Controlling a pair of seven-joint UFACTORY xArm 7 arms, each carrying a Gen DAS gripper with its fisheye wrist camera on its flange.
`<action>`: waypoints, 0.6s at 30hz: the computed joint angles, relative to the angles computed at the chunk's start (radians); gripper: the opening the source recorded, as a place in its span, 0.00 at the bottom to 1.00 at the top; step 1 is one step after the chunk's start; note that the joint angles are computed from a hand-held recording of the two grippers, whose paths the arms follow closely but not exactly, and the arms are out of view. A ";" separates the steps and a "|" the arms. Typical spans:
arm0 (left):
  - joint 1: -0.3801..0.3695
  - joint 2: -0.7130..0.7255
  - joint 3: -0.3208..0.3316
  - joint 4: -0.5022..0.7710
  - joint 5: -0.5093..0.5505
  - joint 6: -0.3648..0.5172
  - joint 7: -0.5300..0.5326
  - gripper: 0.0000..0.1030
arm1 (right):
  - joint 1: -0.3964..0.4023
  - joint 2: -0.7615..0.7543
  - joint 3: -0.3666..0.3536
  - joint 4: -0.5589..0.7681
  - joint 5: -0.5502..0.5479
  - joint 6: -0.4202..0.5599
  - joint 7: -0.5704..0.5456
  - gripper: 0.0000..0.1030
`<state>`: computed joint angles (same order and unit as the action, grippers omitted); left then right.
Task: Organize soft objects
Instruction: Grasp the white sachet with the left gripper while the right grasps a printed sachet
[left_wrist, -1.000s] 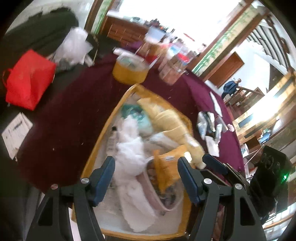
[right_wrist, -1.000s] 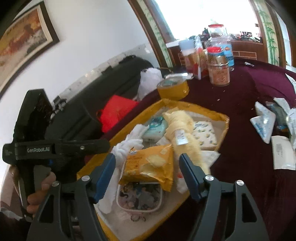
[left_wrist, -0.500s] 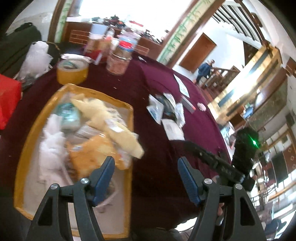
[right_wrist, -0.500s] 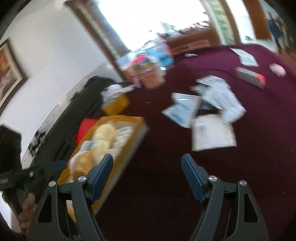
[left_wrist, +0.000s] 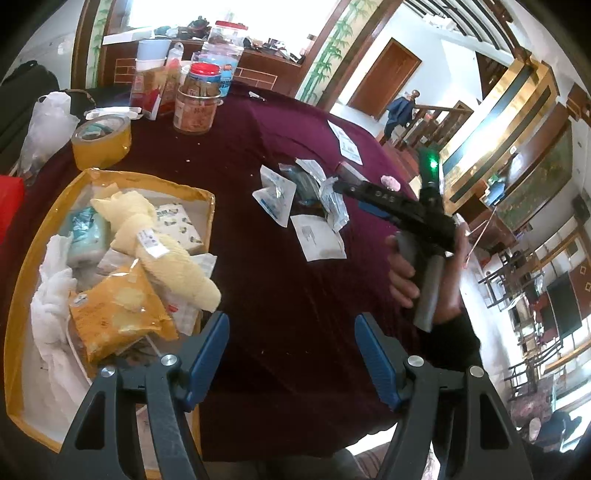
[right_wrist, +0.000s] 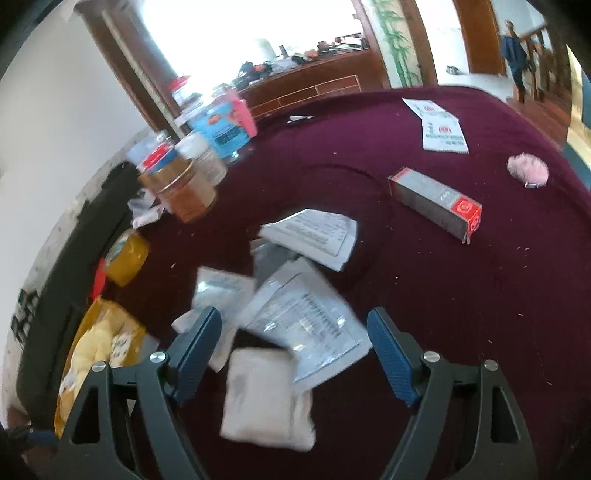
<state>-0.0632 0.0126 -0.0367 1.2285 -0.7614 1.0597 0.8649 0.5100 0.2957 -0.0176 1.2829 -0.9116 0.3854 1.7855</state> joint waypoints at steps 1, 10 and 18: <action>-0.004 0.004 -0.004 0.003 0.011 -0.002 -0.013 0.72 | -0.007 0.011 -0.008 -0.010 -0.024 -0.040 -0.001 0.78; -0.042 0.051 -0.044 0.041 0.030 0.026 -0.047 0.72 | -0.012 0.065 0.006 0.027 0.055 -0.009 -0.136 0.78; -0.082 0.081 -0.067 0.058 0.118 -0.031 -0.153 0.72 | 0.004 0.050 -0.022 -0.009 0.161 -0.067 -0.183 0.41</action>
